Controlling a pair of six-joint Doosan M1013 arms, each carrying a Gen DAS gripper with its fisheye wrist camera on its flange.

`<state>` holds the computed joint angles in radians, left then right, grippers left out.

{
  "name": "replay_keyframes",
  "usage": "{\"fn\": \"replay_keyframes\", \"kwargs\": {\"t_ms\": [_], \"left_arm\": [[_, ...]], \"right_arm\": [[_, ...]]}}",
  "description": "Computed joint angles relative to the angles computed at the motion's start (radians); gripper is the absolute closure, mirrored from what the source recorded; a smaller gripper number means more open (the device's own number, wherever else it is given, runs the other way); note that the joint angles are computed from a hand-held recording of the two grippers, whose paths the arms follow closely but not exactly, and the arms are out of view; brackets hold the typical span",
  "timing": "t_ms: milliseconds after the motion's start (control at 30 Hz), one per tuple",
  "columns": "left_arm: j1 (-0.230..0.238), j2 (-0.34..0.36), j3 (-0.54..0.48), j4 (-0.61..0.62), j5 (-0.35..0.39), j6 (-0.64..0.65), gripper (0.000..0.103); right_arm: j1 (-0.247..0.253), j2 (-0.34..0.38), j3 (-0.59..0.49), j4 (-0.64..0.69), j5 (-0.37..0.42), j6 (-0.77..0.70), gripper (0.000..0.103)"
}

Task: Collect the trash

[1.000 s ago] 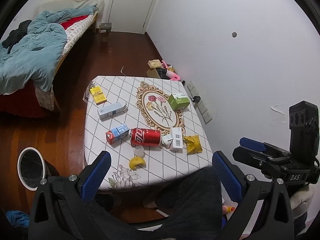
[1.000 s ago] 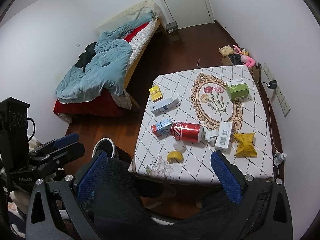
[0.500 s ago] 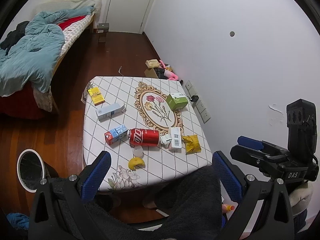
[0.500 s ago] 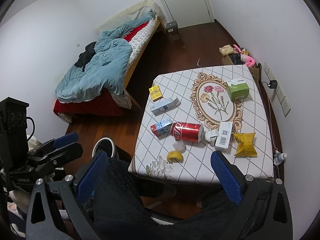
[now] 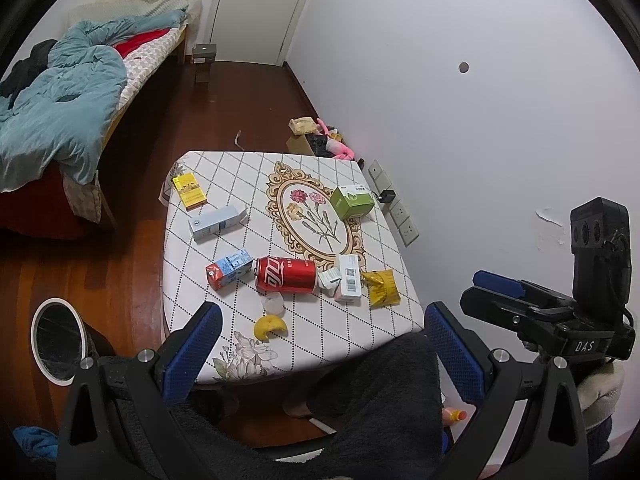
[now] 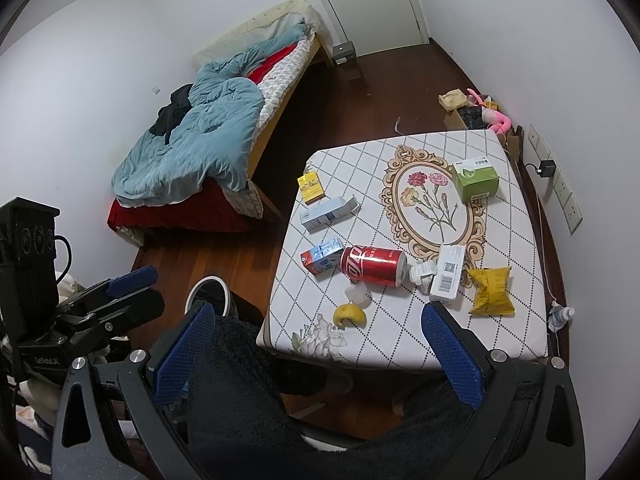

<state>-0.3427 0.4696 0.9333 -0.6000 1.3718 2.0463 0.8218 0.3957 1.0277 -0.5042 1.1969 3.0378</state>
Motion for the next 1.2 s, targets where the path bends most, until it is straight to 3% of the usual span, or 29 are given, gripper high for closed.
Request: {"fn": "replay_keyframes", "kwargs": {"t_ms": [600,700,800,833,933,1067,1133,1200], "left_arm": [[-0.002,0.012,-0.012,0.008,0.003,-0.01,0.0],[-0.02,0.007,0.01,0.092,-0.085,-0.034,0.0],[-0.066,0.011,0.053,0.306,-0.249,-0.12,0.0],[-0.075,0.022,0.055,0.352,-0.267,-0.154,0.0],[-0.096,0.071,0.05,0.441,-0.27,-0.245,0.0],[-0.118,0.149,0.014,0.507,-0.186,-0.326,0.0],[-0.13,0.173,0.007,0.533,-0.161,-0.352,0.0],[-0.148,0.186,0.016,0.585,-0.156,-0.371,0.0]], "right_arm": [[-0.011,0.001,0.004,0.003,-0.011,-0.002,0.0],[-0.014,-0.001,0.017,-0.023,0.003,0.057,0.0],[-0.023,-0.003,0.041,-0.048,0.038,0.124,0.0],[-0.029,-0.003,0.057,-0.052,0.062,0.167,0.0],[-0.062,-0.013,0.135,-0.013,0.068,0.283,0.0],[-0.13,-0.015,0.248,0.102,-0.003,0.325,0.0],[-0.15,-0.012,0.29,0.125,-0.041,0.347,0.006],[-0.167,-0.005,0.307,0.146,-0.016,0.355,0.018]]}}
